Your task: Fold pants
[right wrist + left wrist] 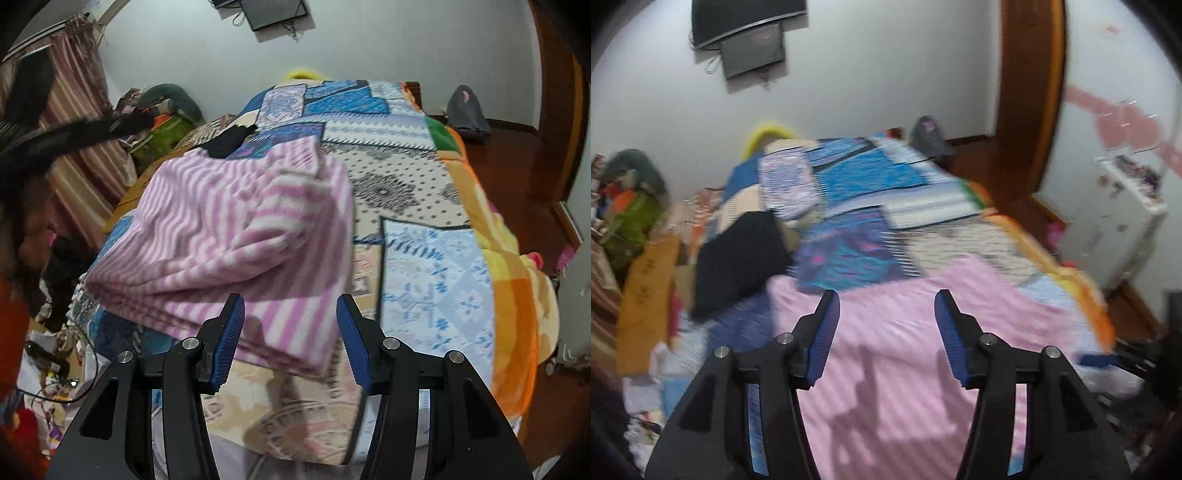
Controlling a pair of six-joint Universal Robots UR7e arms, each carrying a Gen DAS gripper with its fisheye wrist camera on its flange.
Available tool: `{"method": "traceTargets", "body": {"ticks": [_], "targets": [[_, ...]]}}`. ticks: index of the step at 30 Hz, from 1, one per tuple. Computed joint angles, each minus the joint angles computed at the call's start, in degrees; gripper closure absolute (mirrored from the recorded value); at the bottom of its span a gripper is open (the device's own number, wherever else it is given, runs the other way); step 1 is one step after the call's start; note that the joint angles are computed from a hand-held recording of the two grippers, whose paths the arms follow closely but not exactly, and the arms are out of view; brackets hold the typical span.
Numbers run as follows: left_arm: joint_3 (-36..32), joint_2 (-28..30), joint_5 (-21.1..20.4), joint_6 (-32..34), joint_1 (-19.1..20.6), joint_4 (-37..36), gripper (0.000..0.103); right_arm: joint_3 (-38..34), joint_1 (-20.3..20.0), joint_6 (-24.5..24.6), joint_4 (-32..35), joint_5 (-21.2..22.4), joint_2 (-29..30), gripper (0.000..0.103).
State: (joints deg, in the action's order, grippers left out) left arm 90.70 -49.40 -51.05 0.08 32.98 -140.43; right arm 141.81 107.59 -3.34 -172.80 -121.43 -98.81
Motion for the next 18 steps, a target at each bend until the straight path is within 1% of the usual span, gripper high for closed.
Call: {"method": "traceTargets", "body": {"ticks": [1,3,6,7,10,11,12,14,16,18], "targets": [[-2.6,2.0,2.1,1.1,1.3,1.4,0.050,0.1,-0.2,0.4,0.0,0.6,0.3,0.055],[-7.2,5.7,5.1,1.3,3.7,5.0,0.050,0.3,-0.8,1.0,-0.2,1.6,1.3,0.055],[-15.4,11.7,6.4,1.3,7.8,12.3,0.050,0.4,-1.5,0.4,-1.1,1.1,3.5,0.054],[-17.8,13.5,6.8,0.9,8.9,15.1,0.050,0.5,-2.2,-0.3,-1.7,1.6,4.0,0.053],[-23.0,18.0,9.4,-0.4,11.7,21.9,0.050,0.2,-3.7,-1.0,-1.5,3.6,3.7,0.052],[-23.9,19.2,10.6,0.0,12.6,22.6,0.048,-0.2,-4.0,-1.5,-1.2,3.6,3.8,0.052],[-23.0,19.3,11.2,0.9,12.8,21.0,0.046,-0.5,-4.4,-2.1,-0.9,4.0,3.8,0.051],[-20.2,18.4,11.3,5.1,13.1,15.6,0.046,-1.0,-5.3,-3.1,-0.5,4.8,4.0,0.050],[-17.5,17.2,12.6,8.9,12.8,12.5,0.046,-2.4,-6.2,-4.6,0.4,4.6,4.8,0.049],[-14.0,15.0,13.9,9.9,12.5,10.9,0.045,-3.6,-6.6,-6.2,1.2,4.0,5.5,0.049]]}}
